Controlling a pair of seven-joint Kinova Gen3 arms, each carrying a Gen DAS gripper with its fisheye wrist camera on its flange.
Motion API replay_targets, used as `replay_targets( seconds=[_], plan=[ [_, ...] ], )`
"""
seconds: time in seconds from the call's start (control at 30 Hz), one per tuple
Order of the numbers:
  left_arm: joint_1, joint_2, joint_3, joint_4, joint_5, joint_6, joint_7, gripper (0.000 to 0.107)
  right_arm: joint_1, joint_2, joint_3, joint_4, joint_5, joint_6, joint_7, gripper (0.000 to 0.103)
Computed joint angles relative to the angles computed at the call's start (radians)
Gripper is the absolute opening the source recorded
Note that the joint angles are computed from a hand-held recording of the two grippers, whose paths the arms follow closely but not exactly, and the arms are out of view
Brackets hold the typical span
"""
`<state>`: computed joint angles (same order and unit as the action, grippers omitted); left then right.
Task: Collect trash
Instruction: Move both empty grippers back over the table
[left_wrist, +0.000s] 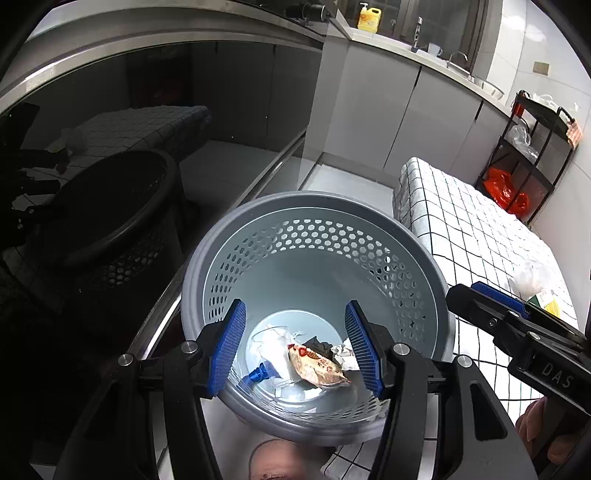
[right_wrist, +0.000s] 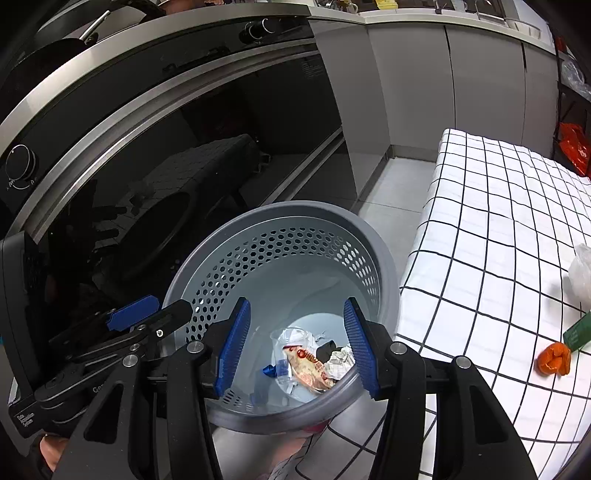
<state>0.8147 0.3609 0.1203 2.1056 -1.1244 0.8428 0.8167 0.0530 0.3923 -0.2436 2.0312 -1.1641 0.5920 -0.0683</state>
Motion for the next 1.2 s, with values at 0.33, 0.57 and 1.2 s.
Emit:
replay_targets(
  seconds=[0.33, 0.57, 1.2],
  plan=[
    [0.031, 0.004, 0.019, -0.063, 0.027, 0.037, -0.062, 0.062, 0.044, -0.023, 0.029, 0.038, -0.012, 0.038, 0.023, 0.055],
    [0.067, 0.025, 0.021, -0.142, 0.05, 0.062, -0.138, 0.068, 0.105, -0.056, 0.096, 0.068, -0.02, 0.095, 0.049, 0.057],
    [0.162, 0.174, -0.038, -0.447, 0.092, 0.062, -0.39, 0.084, 0.425, -0.034, 0.276, 0.011, -0.013, 0.199, 0.13, 0.059]
  ],
)
